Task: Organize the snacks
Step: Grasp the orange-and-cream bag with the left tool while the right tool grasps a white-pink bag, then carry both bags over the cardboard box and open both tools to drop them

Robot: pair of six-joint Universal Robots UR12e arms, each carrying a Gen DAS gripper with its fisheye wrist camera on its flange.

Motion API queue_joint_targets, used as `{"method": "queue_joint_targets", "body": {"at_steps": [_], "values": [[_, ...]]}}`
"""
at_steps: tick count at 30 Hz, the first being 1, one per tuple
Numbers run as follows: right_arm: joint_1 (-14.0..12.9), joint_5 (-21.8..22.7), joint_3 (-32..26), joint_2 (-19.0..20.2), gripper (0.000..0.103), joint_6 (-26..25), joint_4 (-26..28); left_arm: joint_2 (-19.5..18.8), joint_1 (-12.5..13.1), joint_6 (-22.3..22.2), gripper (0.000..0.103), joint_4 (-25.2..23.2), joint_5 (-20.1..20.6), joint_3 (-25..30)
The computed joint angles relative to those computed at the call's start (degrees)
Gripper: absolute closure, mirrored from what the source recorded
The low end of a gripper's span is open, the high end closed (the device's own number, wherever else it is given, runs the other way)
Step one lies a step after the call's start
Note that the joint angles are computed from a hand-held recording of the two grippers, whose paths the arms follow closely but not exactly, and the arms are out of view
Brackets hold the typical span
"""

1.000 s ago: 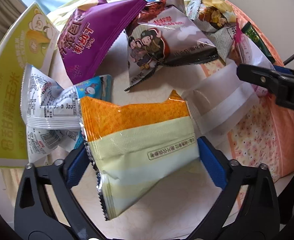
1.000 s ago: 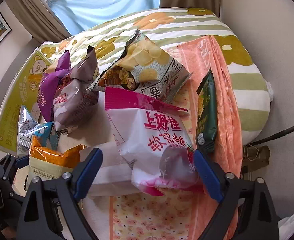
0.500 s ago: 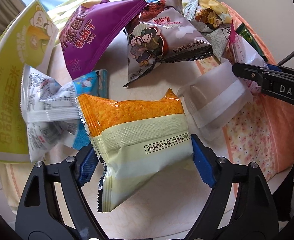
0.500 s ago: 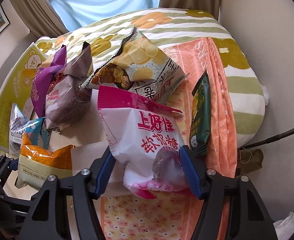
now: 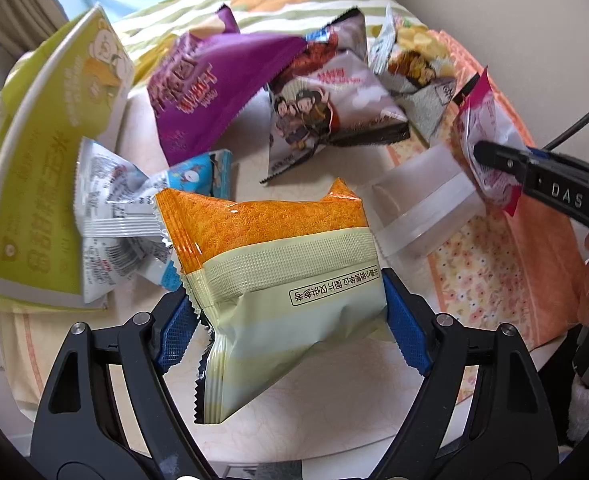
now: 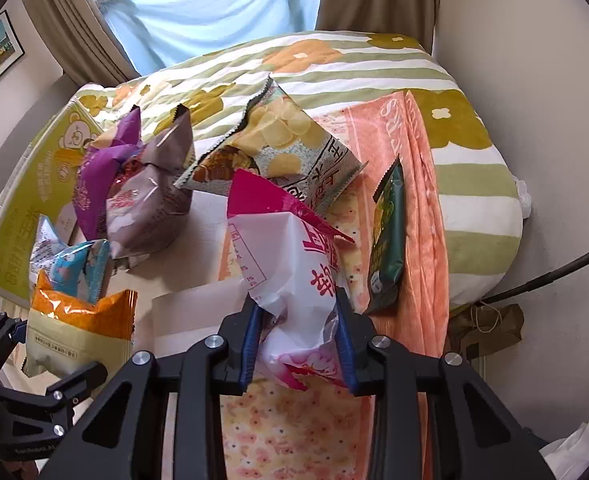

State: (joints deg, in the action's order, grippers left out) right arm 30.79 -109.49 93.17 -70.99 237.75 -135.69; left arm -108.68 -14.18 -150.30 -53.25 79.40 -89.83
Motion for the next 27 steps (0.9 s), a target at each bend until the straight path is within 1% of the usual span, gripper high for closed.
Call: {"method": "queue_joint_targets", "body": {"at_steps": [4,8,12,17,22,27], "values": [[0.66,-1.13,0.10,-0.84,0.072,0.58,-0.61,0.90,0.29,-1.14,0.021,-0.15,-1.70,0.30],[1.58,-3.47,-0.59,-1.74,0.072,0.02,-0.71,1.81,0.77,-2.78,0.021,1.20,-4.28,0.81],[2.51,-6.33,-2.00,-2.32,0.072,-2.40,-1.29,2.85,1.50,-4.72,0.021,3.70,-7.17,1.39],[3.22,-8.10,-3.96,-2.09,0.072,-7.18,-4.88,4.00,3.30,-8.54,0.021,7.13,-9.94,2.22],[3.50,-7.16,-7.88,0.06,0.072,-13.99,-9.68,4.22,5.60,-12.20,0.021,11.10,-10.66,3.33],[3.57,-4.32,-13.48,3.60,0.072,-18.98,-12.92,3.31,8.85,-14.47,0.021,11.46,-10.75,5.90]]}}
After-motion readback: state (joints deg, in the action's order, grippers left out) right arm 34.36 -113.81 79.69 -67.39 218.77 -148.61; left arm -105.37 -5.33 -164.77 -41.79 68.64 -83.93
